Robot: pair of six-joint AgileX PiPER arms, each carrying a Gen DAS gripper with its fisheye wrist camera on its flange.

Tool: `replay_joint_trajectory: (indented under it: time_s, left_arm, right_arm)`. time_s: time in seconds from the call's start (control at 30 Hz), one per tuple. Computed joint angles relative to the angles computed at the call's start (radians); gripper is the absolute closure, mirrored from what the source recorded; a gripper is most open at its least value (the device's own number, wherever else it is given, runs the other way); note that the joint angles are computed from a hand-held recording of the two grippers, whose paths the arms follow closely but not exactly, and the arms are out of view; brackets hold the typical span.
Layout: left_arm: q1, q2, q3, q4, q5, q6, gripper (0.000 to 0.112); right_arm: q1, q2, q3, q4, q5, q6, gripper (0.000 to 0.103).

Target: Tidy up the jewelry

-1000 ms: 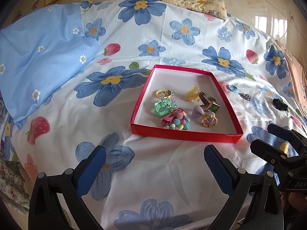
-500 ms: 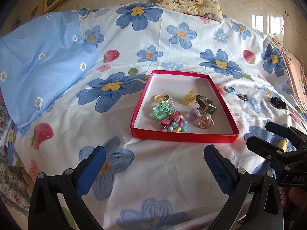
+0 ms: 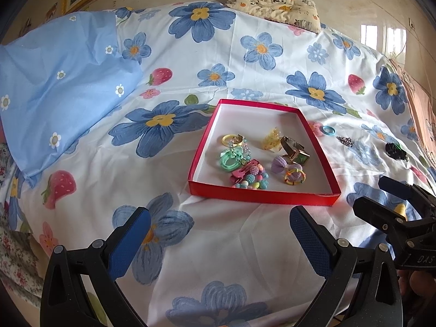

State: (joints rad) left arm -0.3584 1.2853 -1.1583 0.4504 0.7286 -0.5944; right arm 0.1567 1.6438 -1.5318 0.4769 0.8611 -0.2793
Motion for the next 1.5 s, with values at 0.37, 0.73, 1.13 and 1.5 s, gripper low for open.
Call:
replay_joint_trajectory:
  time_s: [0.37,0.73,1.13,1.5]
  left_arm:
    - [0.046,0.015,-0.042,-0.084,-0.010,0.098,0.010]
    - [0.050,0.087,-0.122,-0.080,0.012,0.103,0.010]
    - [0.042,0.149,-0.160,-0.051,0.044,0.064,0.010]
    - [0.022,0.151,-0.178,-0.035,0.085,0.049,0.010]
  right_arm:
    - [-0.006,0.040,-0.121,-0.014,0.061,0.000,0.000]
    - [0.001,0.148,-0.270,-0.053,0.144,0.041,0.000]
    - [0.015,0.173,-0.239,-0.054,0.114,0.048,0.000]
    - [0.007,0.168,-0.243,-0.072,0.131,0.069,0.000]
